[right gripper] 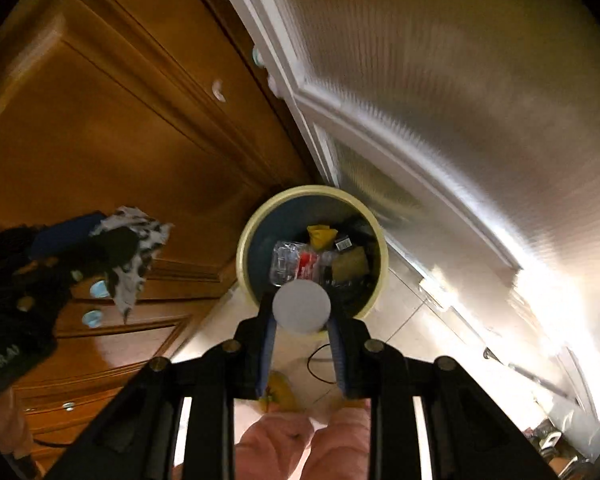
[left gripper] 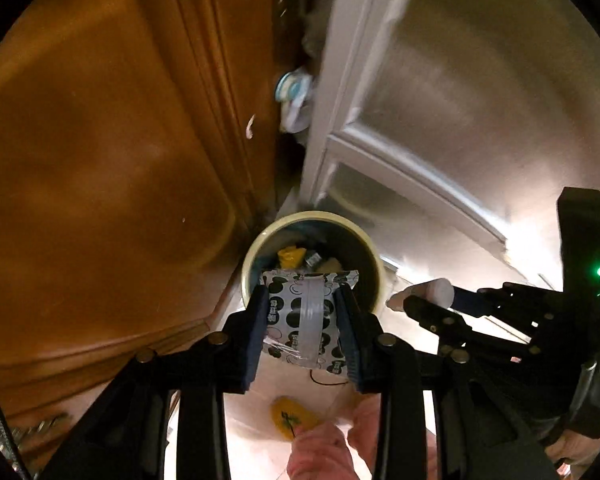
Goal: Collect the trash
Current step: 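Carry the wrapper and white bottle down over the floor bin with both tools, then open both tools to drop the wrapper and bottle into the bin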
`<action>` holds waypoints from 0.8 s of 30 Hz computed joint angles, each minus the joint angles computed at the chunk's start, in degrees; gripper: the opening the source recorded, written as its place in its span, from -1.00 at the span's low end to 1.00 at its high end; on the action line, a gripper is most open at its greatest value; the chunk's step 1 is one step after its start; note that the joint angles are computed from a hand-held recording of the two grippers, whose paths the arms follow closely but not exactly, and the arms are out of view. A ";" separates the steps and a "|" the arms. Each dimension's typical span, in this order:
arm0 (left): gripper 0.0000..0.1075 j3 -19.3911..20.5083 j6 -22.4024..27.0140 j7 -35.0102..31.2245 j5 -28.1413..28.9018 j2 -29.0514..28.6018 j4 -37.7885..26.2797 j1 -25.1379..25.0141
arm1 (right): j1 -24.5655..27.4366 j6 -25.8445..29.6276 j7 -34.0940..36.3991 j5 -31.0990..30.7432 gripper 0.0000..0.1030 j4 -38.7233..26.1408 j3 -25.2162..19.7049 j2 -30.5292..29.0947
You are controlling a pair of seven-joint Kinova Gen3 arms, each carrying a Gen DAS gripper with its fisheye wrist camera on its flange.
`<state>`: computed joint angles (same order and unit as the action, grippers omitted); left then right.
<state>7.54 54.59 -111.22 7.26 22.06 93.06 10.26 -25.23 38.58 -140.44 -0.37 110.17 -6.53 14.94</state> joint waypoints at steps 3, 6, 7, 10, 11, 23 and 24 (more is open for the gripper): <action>-0.04 -0.71 -1.90 1.27 -1.19 2.55 -0.06 0.65 | 2.03 -2.76 4.11 -2.10 -0.47 -0.48 -0.90 3.69; 0.13 -1.29 -4.14 3.07 -2.70 3.95 0.56 1.41 | 1.73 -5.10 5.77 -2.19 -0.33 -0.42 -0.50 5.54; 0.13 -1.29 -4.35 3.25 -3.09 4.29 0.58 1.44 | 1.65 -5.48 6.29 -2.14 -0.31 -0.56 -0.38 5.92; 0.13 -0.91 -4.67 3.13 -3.14 4.75 0.69 0.90 | 1.96 -5.51 7.92 -2.69 -0.26 -1.02 -0.32 6.35; 0.13 -0.86 -4.58 3.28 -3.17 4.78 0.62 0.91 | 1.86 -5.28 8.07 -2.75 -0.25 -1.18 -0.14 6.33; 0.13 -0.32 0.90 3.59 -3.12 1.74 -2.04 1.07 | 1.05 1.00 4.75 -1.95 -0.24 -2.83 0.97 1.18; 0.13 -0.28 1.67 3.45 -2.98 1.20 -2.18 0.98 | 1.12 1.94 4.57 -2.00 -0.24 -3.05 0.76 0.43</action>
